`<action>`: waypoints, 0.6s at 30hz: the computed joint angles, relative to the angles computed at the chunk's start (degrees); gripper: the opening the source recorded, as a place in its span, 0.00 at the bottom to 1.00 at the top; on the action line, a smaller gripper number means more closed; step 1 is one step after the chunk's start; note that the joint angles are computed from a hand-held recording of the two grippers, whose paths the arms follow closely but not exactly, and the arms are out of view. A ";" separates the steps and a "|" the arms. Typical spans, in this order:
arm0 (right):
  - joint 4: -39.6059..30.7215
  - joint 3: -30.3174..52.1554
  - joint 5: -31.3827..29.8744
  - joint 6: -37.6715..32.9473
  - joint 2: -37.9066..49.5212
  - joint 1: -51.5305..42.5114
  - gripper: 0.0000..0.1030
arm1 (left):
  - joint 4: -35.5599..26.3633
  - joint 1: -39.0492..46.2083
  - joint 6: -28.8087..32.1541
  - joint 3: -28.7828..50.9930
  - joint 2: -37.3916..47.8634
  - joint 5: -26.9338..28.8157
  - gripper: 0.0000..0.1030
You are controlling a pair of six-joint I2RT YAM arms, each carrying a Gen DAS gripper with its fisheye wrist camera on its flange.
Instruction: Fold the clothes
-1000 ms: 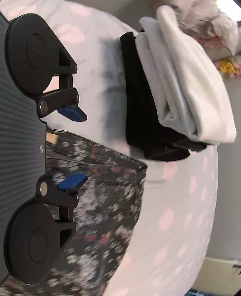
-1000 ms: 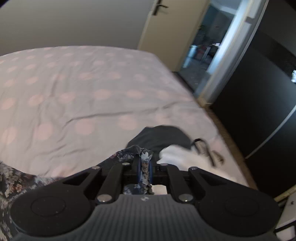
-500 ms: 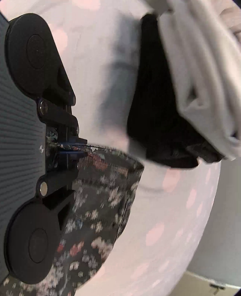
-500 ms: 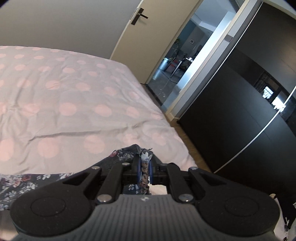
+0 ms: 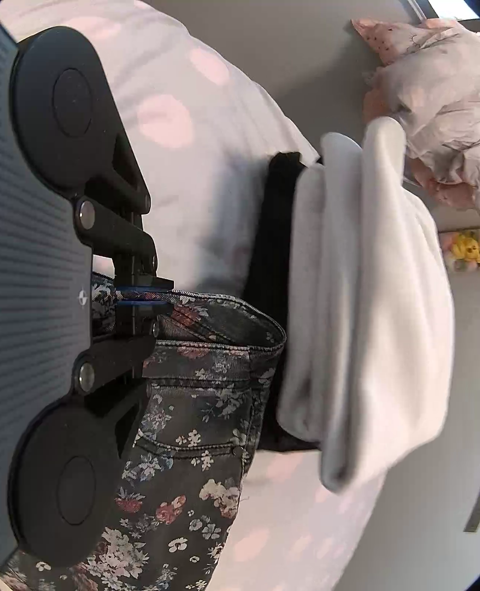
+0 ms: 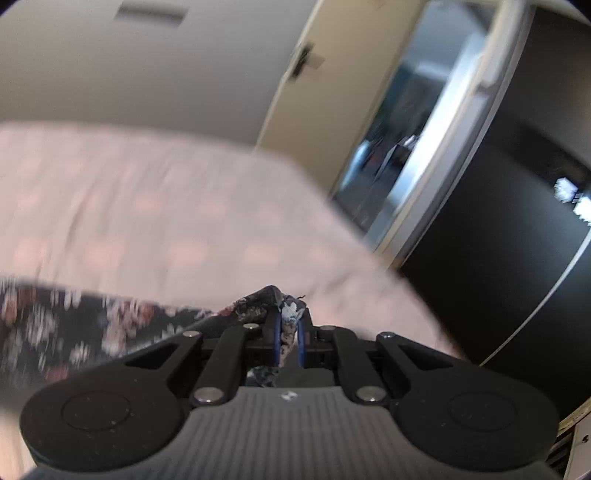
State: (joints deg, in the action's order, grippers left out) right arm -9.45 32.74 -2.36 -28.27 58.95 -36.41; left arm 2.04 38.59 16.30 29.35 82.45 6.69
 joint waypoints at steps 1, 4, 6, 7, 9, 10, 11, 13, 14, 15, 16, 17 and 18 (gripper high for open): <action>-0.17 -2.29 -0.34 -1.72 0.40 -1.08 0.09 | -0.06 0.05 0.77 -0.09 0.09 -0.40 0.05; -1.55 -8.87 -2.98 -9.69 0.78 -6.55 0.09 | 0.57 -0.87 1.86 -1.15 -1.00 -1.76 0.05; -5.15 -11.88 -8.75 -17.70 -0.98 -13.37 0.09 | 0.26 -1.38 1.27 -0.82 -0.54 -2.81 0.05; -8.17 -12.40 -12.57 -22.26 -1.79 -17.75 0.09 | 0.09 -1.63 0.97 -0.64 -0.29 -3.33 0.05; -13.06 -13.05 -18.57 -28.73 -5.03 -25.07 0.09 | 0.85 -2.76 0.63 -0.76 0.50 -5.04 0.05; -15.64 -13.14 -21.58 -32.19 -6.41 -28.94 0.09 | 1.04 -3.57 0.33 -1.00 0.43 -6.15 0.05; -17.28 -13.05 -23.50 -33.02 -8.07 -30.58 0.09 | 1.17 -4.22 -0.02 -1.28 0.18 -7.01 0.05; -17.81 -13.19 -27.05 -31.62 -13.37 -31.11 0.09 | 0.85 -5.05 -0.87 -1.61 -0.57 -8.09 0.05; -17.02 -13.48 -28.46 -30.61 -16.23 -30.40 0.09 | 0.37 -5.19 -1.25 -1.66 -1.03 -8.33 0.05; -17.80 -13.30 -30.42 -31.39 -19.02 -29.96 0.09 | -0.24 -5.10 -1.41 -1.74 -1.65 -8.27 0.05; -19.60 -11.79 -32.50 -33.71 -19.56 -29.61 0.09 | -0.75 -4.88 -1.36 -1.84 -2.22 -8.06 0.05; -23.18 -10.17 -34.91 -37.42 -20.02 -29.89 0.09 | -1.09 -4.65 -1.20 -2.00 -2.71 -7.90 0.05; -28.34 -8.57 -37.19 -43.00 -20.07 -31.10 0.09 | -1.44 -4.41 -1.05 -2.17 -3.20 -7.75 0.05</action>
State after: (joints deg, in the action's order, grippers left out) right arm -37.79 24.18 -39.54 -71.27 38.88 -67.51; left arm 0.61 34.18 15.25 27.18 79.25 -1.06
